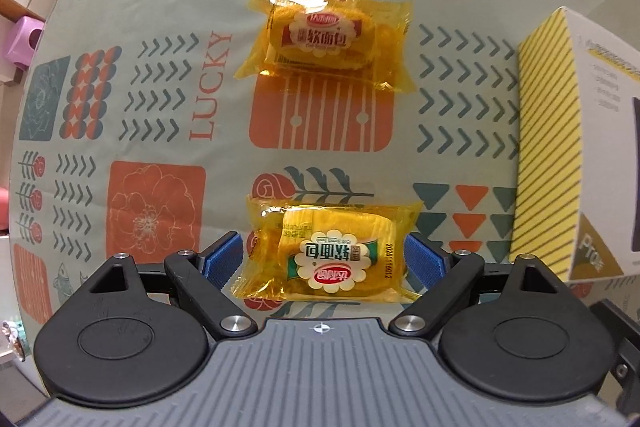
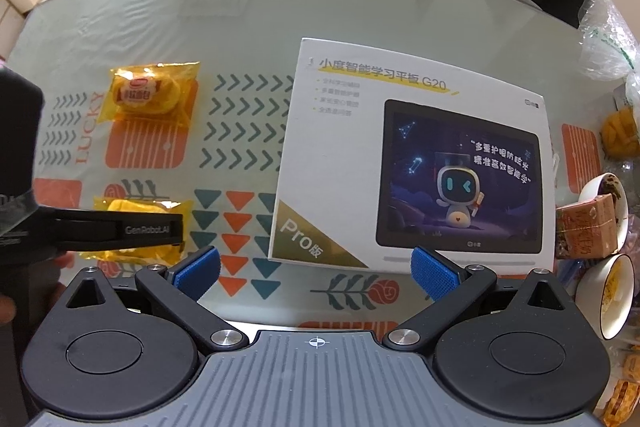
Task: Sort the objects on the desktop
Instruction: 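Lower the left gripper onto the nearer yellow bread packet and close, then lift the bread packet with the left gripper and carry it over the box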
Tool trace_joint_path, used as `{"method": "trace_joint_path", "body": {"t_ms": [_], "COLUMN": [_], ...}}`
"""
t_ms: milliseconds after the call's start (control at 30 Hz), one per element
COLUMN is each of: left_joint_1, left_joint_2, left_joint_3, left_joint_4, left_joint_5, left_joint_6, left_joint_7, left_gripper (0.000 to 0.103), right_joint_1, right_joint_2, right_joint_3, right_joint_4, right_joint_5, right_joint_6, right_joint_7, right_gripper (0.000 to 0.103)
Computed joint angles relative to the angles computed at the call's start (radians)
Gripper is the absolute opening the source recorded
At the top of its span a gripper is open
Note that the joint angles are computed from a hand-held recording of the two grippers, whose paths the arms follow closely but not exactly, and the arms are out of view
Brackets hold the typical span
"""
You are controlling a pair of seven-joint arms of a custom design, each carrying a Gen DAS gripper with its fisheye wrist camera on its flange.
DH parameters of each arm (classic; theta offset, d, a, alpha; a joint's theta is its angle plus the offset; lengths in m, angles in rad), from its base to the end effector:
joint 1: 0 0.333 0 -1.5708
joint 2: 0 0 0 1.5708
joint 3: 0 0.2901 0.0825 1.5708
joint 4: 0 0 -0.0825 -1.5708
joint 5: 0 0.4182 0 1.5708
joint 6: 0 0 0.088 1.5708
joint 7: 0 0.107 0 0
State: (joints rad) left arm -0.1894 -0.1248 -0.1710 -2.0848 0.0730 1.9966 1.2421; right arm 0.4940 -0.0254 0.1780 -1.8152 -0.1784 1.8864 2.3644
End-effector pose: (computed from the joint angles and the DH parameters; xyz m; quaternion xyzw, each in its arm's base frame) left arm 0.5214 -0.1935 0.4443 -0.6849 0.7271 0.0033 0.0472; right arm 0.4769 0.3635 0.5177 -0.6770 0.7291 -0.0905 0.0431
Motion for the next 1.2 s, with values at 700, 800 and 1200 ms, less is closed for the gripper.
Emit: {"method": "trace_joint_path", "body": {"t_ms": [700, 800, 1200], "left_joint_1": [0.008, 0.019, 0.0], "left_joint_2": [0.048, 0.043, -0.023], "left_joint_3": [-0.003, 0.009, 0.008], "left_joint_4": [-0.015, -0.027, -0.109], "left_joint_5": [-0.016, -0.078, -0.057], "left_joint_6": [0.031, 0.041, 0.121], "left_joint_7": [0.003, -0.002, -0.011], "left_gripper": [0.103, 0.103, 0.103], "right_joint_1": [-0.006, -0.007, -0.002], "right_joint_2": [-0.004, -0.005, -0.008], "right_joint_3": [-0.004, -0.005, -0.001], "right_joint_4": [-0.014, -0.017, -0.016], "right_joint_5": [0.016, 0.017, 0.018], "right_joint_6": [0.014, 0.018, 0.021], "right_joint_7": [-0.003, -0.002, -0.004], "right_gripper": [0.102, 0.102, 0.102]}}
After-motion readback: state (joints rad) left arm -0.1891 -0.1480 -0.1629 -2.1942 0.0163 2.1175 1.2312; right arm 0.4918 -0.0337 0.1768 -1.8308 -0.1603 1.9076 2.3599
